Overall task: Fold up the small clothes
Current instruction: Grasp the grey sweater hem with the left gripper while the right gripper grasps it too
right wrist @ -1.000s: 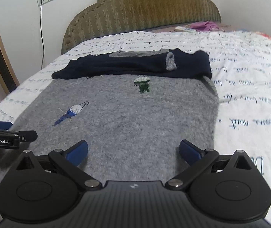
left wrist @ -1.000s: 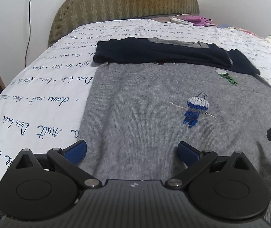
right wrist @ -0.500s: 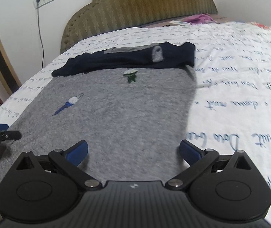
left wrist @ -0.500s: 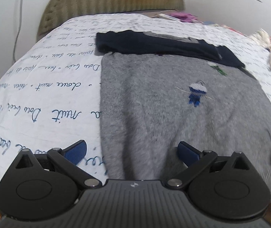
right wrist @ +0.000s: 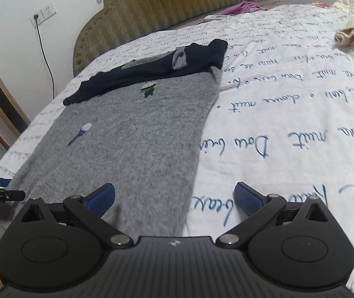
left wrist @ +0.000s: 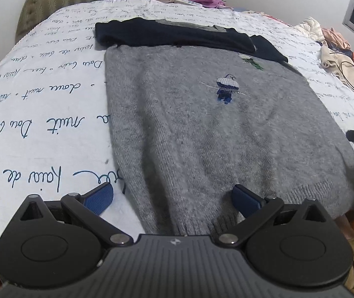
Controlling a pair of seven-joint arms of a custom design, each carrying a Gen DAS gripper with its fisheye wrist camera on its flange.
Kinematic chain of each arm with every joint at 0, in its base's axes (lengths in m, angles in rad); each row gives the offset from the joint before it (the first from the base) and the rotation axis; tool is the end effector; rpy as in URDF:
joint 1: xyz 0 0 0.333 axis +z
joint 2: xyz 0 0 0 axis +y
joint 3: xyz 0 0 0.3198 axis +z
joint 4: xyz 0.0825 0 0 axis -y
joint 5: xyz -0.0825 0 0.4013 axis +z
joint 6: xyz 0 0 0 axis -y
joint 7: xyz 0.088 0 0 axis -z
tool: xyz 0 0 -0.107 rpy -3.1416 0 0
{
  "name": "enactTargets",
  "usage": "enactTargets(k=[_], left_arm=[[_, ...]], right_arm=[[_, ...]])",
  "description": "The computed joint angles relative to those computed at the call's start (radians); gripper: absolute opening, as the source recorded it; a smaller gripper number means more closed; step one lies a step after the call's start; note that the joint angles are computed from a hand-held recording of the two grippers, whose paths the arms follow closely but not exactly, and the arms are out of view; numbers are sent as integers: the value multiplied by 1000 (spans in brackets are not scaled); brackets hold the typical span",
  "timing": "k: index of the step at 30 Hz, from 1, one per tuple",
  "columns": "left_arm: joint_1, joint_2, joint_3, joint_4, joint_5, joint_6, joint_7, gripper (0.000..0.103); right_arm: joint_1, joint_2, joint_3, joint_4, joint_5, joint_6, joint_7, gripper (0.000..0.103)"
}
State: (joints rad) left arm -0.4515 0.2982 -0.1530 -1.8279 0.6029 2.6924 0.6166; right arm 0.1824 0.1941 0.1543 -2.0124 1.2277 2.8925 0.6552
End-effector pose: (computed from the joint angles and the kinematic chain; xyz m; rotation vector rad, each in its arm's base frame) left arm 0.5586 -0.3978 0.4280 -1.7900 1.9810 -0.7668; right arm 0.6113 0.1512 0.4002 -1.6980 1.4976 -0.1961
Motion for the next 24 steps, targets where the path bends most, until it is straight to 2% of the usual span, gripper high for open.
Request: enactTargets(k=[6,12,15,18,20,21,22,23,24], left_arm=[[48,-10,-46,-37,-140,66,141,102],[91,-37,-86,-117,-299,189,292,100],[108,-30,-114,-125,-405,238,367,96],[51,-21,-65,-99,-364,211,349,87],[28,-16,-43,-87,-337,199,329,77],[18,-16,-33,-82,-323,193,313,72],[8,-20,-20,-83,-306,186,288,62],[-3,-23,-6,-82,-283,179,256,47],[-10,-26,5,-82,-264,173,223,40]], right_arm=[[-26,-37,-22,-35,132,-154,-36,103],[-70,-43,-74,-50,264,-525,-98,103],[-59,-22,-74,-26,264,-579,-104,103],[-53,17,-64,22,267,-649,-101,101],[-31,42,-51,59,219,-630,-92,98],[-19,47,-45,71,191,-609,-97,92],[-9,50,-39,80,165,-588,-97,83],[0,52,-35,88,137,-569,-93,76],[7,54,-32,94,111,-547,-83,53]])
